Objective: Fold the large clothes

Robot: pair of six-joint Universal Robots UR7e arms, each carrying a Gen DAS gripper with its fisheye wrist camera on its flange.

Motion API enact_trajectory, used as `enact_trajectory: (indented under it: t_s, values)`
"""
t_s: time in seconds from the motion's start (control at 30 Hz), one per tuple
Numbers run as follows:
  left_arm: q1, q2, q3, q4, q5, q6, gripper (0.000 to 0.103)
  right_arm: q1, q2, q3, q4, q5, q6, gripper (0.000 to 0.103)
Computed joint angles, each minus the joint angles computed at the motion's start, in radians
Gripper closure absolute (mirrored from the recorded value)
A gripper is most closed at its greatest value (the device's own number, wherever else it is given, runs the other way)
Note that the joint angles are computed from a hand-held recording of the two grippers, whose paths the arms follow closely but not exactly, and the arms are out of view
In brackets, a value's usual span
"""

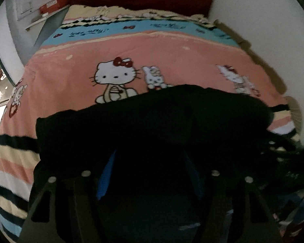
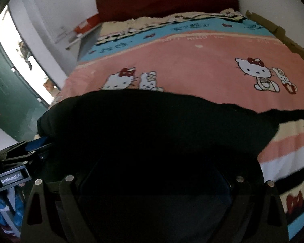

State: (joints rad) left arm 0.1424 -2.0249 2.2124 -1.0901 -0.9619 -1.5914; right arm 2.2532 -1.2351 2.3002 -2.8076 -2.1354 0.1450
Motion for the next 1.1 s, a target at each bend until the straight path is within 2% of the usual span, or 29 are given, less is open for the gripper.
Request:
enact_trajectory:
  t_s: [0.1, 0.17, 0.27, 0.37, 0.57, 0.73, 0.93, 1.0, 1.03, 1.1]
  values:
    - [0.139, -0.007, 0.035, -0.112, 0.018, 0.095, 0.026, -0.033, 0.053, -0.036, 0.008, -0.029, -0.053, 0.005]
    - [0.196, -0.006, 0.056, -0.169, 0.033, 0.138, 0.023, -0.061, 0.088, -0.044, -0.002, -0.034, -0.065, 0.001]
    - [0.261, 0.018, 0.069, -0.231, 0.056, 0.198, 0.021, -0.094, 0.131, -0.039, -0.08, -0.029, -0.078, 0.001]
    - [0.306, 0.04, 0.081, -0.277, 0.074, 0.241, 0.02, -0.114, 0.163, -0.046, -0.11, -0.032, -0.085, 0.001]
    - [0.351, 0.056, 0.11, -0.347, 0.107, 0.287, 0.019, -0.146, 0.211, -0.04, -0.199, -0.029, -0.116, 0.001]
    - [0.354, 0.055, 0.13, -0.364, 0.121, 0.285, 0.018, -0.163, 0.229, -0.028, -0.252, -0.018, -0.129, 0.001]
    - [0.31, 0.069, 0.104, -0.264, 0.116, 0.222, 0.018, -0.153, 0.22, -0.03, -0.217, -0.025, -0.112, 0.001]
    - [0.268, 0.042, 0.083, -0.201, 0.103, 0.198, 0.018, -0.151, 0.181, -0.038, -0.131, -0.005, -0.087, 0.001]
    - [0.228, 0.026, 0.066, -0.126, 0.111, 0.164, 0.018, -0.144, 0.159, -0.04, -0.09, -0.004, -0.077, 0.001]
    - [0.185, 0.004, 0.041, -0.002, 0.119, 0.104, 0.018, -0.12, 0.116, -0.028, -0.074, -0.027, -0.091, 0.001]
